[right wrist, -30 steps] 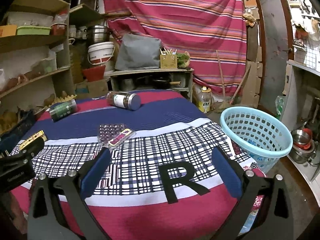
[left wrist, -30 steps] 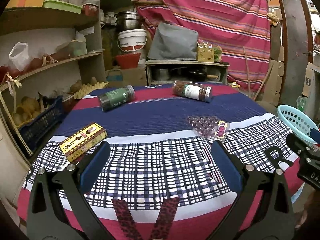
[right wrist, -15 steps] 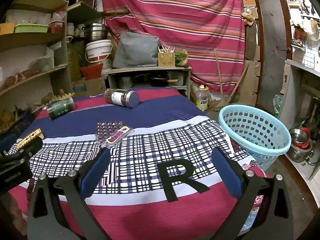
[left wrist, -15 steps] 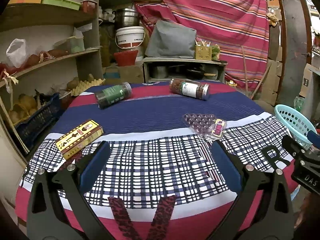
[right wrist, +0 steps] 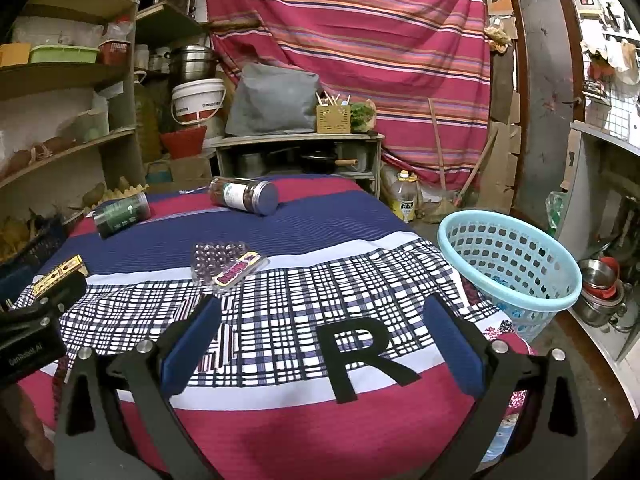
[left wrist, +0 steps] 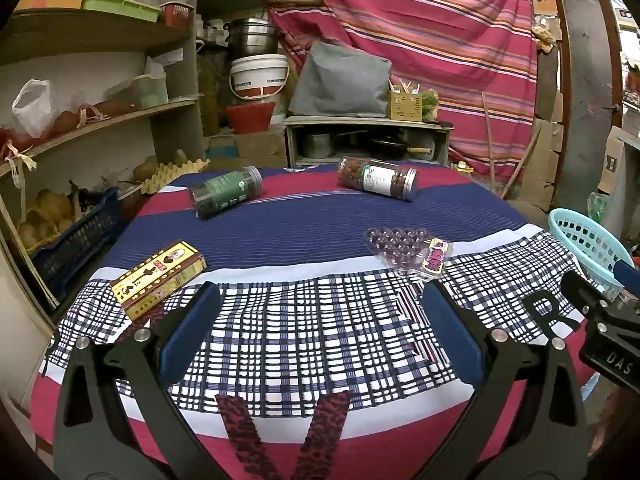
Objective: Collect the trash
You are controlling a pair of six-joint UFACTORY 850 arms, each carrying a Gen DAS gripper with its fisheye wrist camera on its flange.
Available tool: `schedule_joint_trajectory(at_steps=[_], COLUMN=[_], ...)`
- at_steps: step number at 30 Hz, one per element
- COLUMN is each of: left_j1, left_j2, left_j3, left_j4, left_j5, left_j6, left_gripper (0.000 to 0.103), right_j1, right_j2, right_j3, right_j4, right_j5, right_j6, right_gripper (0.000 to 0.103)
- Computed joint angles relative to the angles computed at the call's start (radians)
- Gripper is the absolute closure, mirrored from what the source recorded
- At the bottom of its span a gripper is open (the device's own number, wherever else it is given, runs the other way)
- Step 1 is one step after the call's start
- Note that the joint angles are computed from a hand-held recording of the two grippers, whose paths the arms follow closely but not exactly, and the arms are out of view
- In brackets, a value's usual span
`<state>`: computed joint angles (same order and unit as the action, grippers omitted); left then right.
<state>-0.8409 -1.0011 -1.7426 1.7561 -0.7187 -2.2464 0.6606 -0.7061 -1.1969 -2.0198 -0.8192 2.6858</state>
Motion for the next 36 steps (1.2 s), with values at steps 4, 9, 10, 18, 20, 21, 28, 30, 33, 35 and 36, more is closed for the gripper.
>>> schedule_joint_trajectory(at_steps=[4,9,10,18,20,21,28,30,33,35,36], left_j1=[0.001,0.0,-0.001,-0.002,-0.001,-0.001,-0.001,0.0,0.0,-0.001,-0.001], left_j2=[0.001,0.001,0.002,0.001,0.001,0.001,0.002,0.003,0.003,0.002,0.002], left_j3=[0.001,0.002,0.003,0.003,0.003,0.004,0.005,0.005,0.006,0.005,0.004], left_j4=[0.002,0.004,0.006,0.006,0.005,0.005,0.008,0.007,0.009,0.008,0.005], left_j5=[0.005,0.003,0.002,0.002,0.002,0.003,0.001,0.004,0.003,0.0,0.0], left_j6=[-0.001,-0.004,-0.006,-0.008,-0.007,-0.007,-0.009,-0.008,-0.01,-0.007,-0.005], left_gripper=[0.005,0.005,0.005,0.005,0.005,0.005,0.005,0.005,0.005,0.005,0.005], right_j1=[0.0,0.001,0.001,0.002,0.002,0.002,0.005,0.005,0.005,0.005,0.006], right_j2=[-0.001,-0.001,-0.001,-0.002,-0.003,-0.003,-0.005,-0.004,-0.006,-0.005,-0.005], right_j3=[-0.001,-0.001,-0.002,-0.003,-0.004,-0.005,-0.004,-0.004,-0.006,-0.006,-0.005], right_j4=[0.003,0.002,0.002,0.003,0.003,0.002,0.0,-0.002,0.001,0.002,0.0], right_j5=[0.001,-0.001,0.0,-0.001,-0.002,-0.001,-0.004,-0.004,-0.004,-0.004,-0.005], right_j6=[0.0,-0.002,-0.003,-0.004,-0.004,-0.005,-0.008,-0.01,-0.011,-0.011,-0.01], right_gripper=[0.005,0.005,0.005,0.005,0.005,0.005,0.005,0.005,0.005,0.005,0.005])
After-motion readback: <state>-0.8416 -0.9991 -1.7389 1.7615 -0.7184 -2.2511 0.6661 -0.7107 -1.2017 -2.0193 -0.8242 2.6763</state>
